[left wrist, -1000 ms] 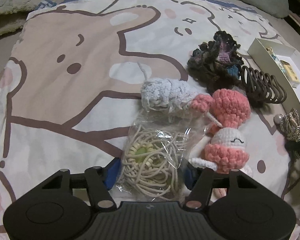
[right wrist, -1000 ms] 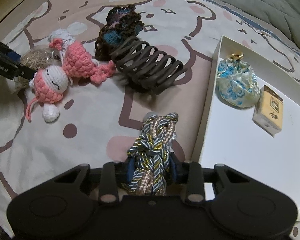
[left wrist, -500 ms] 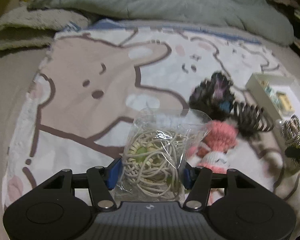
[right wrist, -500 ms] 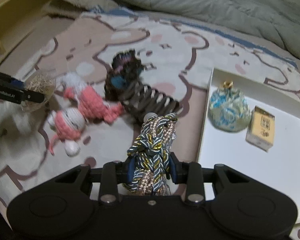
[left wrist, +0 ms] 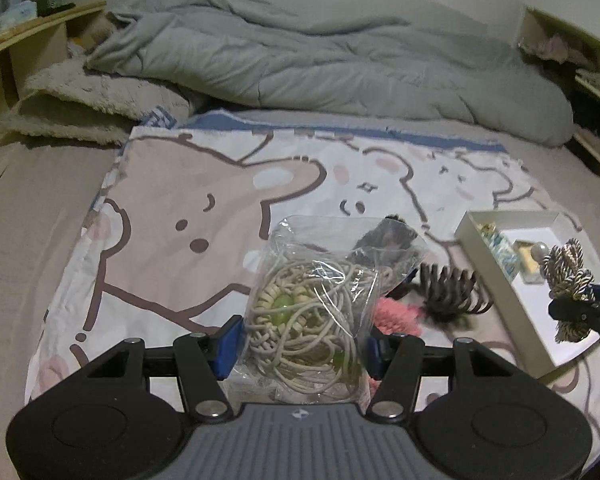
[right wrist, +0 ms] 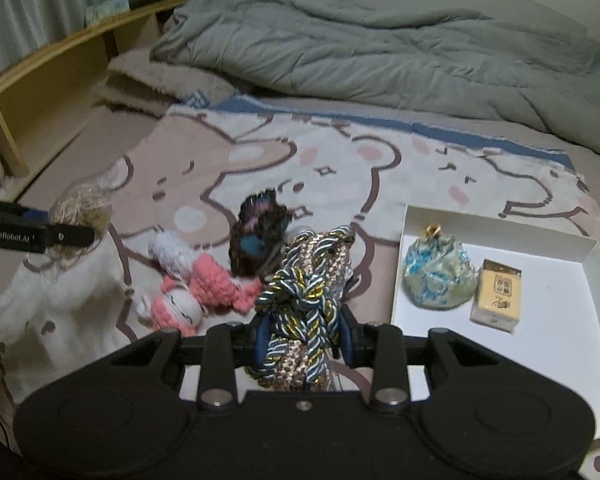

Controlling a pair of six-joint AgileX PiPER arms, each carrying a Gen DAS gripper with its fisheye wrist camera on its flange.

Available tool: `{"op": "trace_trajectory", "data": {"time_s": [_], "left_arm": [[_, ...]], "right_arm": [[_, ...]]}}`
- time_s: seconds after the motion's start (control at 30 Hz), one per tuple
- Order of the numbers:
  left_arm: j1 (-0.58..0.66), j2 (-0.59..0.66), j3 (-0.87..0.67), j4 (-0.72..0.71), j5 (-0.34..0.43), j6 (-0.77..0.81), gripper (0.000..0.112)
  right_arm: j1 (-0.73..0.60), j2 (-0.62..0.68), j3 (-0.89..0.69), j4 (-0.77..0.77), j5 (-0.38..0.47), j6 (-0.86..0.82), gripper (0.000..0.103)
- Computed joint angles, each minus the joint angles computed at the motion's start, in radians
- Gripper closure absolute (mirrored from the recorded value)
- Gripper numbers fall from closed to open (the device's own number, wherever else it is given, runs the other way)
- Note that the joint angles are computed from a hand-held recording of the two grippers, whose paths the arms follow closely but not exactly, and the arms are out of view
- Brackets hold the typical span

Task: Organize objects
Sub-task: 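Lift the cord bag with the left tool while the right tool lifts the braided rope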

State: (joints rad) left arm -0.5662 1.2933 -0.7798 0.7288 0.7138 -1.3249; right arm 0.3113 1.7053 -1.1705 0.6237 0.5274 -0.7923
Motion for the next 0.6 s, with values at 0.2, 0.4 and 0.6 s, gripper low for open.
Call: {"op": "trace_trajectory", "data": {"time_s": [0.2, 0.4, 0.6], "left_arm": [[-0.110, -0.019, -0.028, 0.081, 0.106, -0.133, 0.053], [-0.181, -0.031, -0.049, 0.125, 0.170, -0.202, 0.053], [-0.235, -0.014, -0.070, 0.162, 0.223, -0.244, 0.053]], "right_arm": [[-0.005, -0.048, 0.030, 0.035, -0.020, -0.016, 0.068], [-0.004, -0.089, 0.060, 0.072, -0.047, -0.048, 0.068], [-0.006, -0.117, 0.066, 0.093, -0.042, -0.044, 0.068]]}}
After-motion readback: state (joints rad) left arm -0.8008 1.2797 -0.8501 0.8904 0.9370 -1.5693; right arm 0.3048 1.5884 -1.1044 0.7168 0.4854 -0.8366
